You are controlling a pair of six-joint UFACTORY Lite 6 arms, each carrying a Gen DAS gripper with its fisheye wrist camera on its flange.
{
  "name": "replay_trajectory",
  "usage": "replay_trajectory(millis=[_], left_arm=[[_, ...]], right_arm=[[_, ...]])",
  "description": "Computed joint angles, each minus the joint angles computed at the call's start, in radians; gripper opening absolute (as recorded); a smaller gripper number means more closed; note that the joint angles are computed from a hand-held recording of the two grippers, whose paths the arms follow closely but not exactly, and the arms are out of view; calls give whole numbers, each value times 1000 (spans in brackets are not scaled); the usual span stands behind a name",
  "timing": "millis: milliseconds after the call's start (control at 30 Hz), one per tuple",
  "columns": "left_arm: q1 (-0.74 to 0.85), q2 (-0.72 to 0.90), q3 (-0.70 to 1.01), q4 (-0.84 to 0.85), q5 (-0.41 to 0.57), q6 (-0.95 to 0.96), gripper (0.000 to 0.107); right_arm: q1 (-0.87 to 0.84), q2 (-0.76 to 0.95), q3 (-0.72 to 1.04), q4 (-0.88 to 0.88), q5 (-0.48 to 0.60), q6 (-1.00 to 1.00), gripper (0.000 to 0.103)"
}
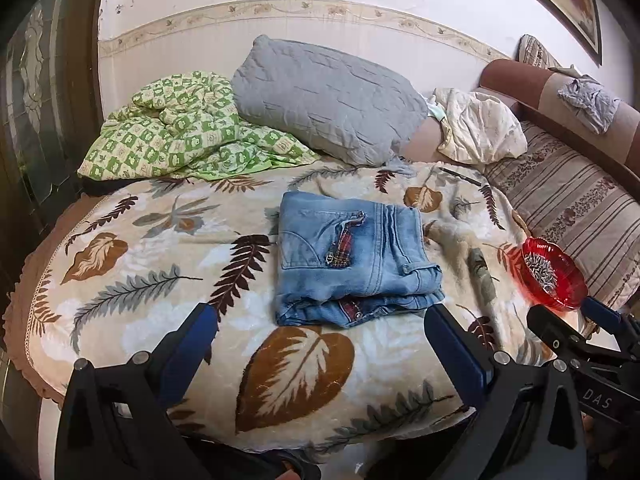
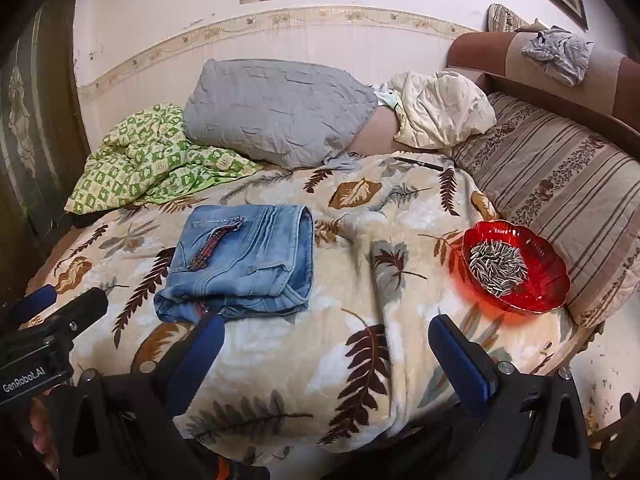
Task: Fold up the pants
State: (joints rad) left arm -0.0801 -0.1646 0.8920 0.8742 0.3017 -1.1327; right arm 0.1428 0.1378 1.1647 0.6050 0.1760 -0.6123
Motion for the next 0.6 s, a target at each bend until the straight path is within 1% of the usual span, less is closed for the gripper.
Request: replay_trajectory(millis=[133,200,300,467,533,600], left_arm=[[0,5,6,-15,4,17,103],[-11,0,3,7,14,-10,103],[0,3,6,-14,2,26,103],[-3,6,6,-11,6,23,103],[11,10,8,-43,-10,67,103],[10,9,7,-44,-9,71,103]], right_arm=[[2,2,1,5,-1,-5,103],[1,5,4,6,1,-8,103],[0,12,6,26,2,-30,103],[0,5,-6,36,-2,-38,103],[-3,6,-5,50,3,-54,103],[-3,3,-8,52,2,-54,103]])
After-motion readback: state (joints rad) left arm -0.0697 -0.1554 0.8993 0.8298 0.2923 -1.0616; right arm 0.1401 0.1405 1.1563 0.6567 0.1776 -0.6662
